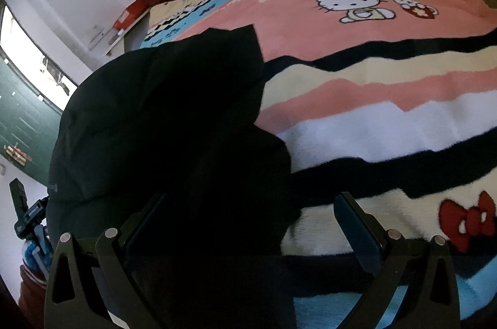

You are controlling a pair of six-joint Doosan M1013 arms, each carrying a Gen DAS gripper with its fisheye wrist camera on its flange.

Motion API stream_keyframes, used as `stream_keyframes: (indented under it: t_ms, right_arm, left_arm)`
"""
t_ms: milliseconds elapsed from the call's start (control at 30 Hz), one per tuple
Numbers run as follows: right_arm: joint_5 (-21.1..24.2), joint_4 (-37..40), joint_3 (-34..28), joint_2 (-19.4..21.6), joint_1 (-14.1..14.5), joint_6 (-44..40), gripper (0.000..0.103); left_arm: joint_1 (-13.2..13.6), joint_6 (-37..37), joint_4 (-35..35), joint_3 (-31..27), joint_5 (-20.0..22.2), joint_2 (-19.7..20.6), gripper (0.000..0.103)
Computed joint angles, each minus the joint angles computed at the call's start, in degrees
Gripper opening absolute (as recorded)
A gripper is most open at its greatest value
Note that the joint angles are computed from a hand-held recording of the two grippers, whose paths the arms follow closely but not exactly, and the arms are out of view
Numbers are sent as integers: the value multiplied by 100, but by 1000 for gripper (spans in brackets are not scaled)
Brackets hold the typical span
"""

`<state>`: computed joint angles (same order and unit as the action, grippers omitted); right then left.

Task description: Fold large clothes

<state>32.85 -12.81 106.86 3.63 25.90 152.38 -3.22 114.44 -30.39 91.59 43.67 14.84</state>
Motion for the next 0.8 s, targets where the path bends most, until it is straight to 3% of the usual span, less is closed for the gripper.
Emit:
stream_keyframes:
  t_ms: [200, 400, 567, 733, 800]
  right_arm:
    - [-228, 1396, 14, 108, -216, -1188, 102]
    - [-368, 3747, 165, 255, -649, -3080, 102]
    - [-337, 6335, 361, 472, -994, -5240, 103]
    - [-343, 7638, 468, 556, -1055, -6399, 103]
    - [-213, 8552, 531, 596, -1094, -7266, 103]
  left_arm:
    - [260, 224, -761, -191, 606, 294, 76]
    - [386, 209, -1044, -466, 1256, 656, 90]
    - [465, 216, -1427, -603, 1706, 919, 100]
    - [625, 280, -2154, -632, 2307, 1102, 100]
    - [676, 478, -2500, -613, 2608, 1154, 100]
